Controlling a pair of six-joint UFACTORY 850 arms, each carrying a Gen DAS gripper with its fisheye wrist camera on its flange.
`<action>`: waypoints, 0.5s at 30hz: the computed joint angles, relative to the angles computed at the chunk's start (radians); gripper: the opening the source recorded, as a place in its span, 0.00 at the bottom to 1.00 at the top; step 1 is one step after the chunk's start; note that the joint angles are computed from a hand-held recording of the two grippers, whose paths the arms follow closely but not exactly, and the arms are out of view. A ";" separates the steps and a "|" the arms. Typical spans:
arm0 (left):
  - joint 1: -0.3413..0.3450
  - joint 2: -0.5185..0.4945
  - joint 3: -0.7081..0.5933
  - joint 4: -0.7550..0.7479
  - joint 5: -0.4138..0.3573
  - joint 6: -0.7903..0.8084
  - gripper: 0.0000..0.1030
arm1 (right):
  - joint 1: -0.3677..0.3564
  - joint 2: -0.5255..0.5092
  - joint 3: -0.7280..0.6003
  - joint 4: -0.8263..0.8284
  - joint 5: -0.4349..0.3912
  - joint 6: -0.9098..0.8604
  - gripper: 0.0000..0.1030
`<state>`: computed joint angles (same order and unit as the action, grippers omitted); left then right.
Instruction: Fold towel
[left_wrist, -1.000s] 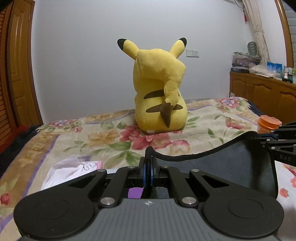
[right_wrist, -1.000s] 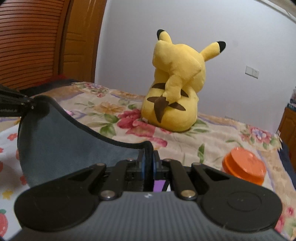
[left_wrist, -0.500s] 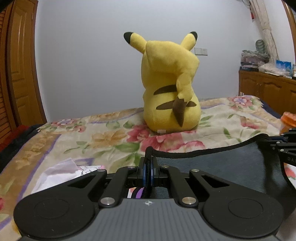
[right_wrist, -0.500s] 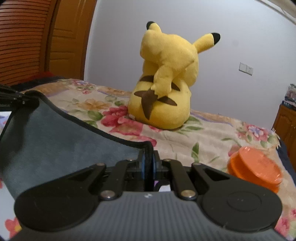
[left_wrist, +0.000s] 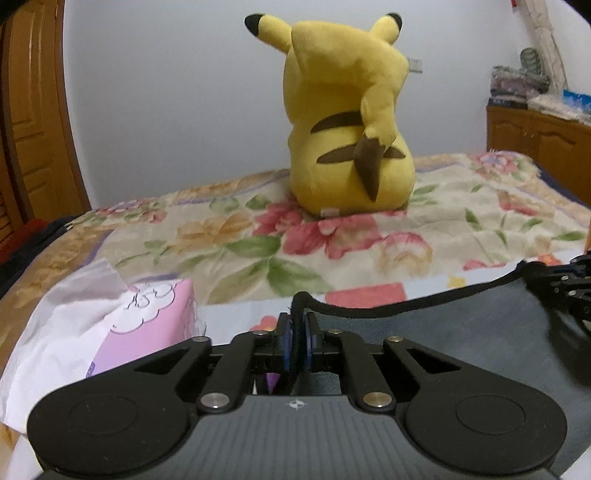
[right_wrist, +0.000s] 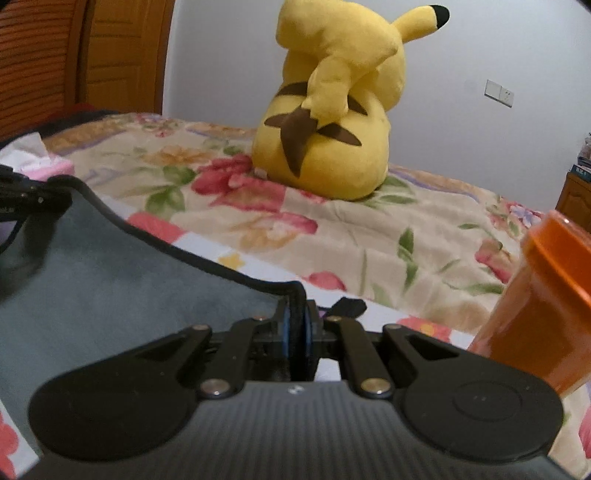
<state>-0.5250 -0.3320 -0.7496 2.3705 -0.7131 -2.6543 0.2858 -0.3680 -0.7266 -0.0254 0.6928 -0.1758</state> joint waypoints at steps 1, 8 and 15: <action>0.002 -0.003 -0.003 -0.009 0.003 0.009 0.16 | 0.002 -0.001 -0.001 0.008 -0.006 -0.009 0.10; 0.004 0.021 0.023 -0.009 0.031 -0.004 0.39 | 0.010 0.022 0.017 0.069 -0.032 -0.048 0.16; -0.034 0.089 0.070 -0.051 0.063 0.032 0.42 | 0.007 0.100 0.090 0.034 -0.054 0.025 0.39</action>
<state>-0.5587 -0.2428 -0.6791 2.3194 -0.6503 -2.6225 0.2931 -0.2679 -0.6368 0.0087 0.6386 -0.1505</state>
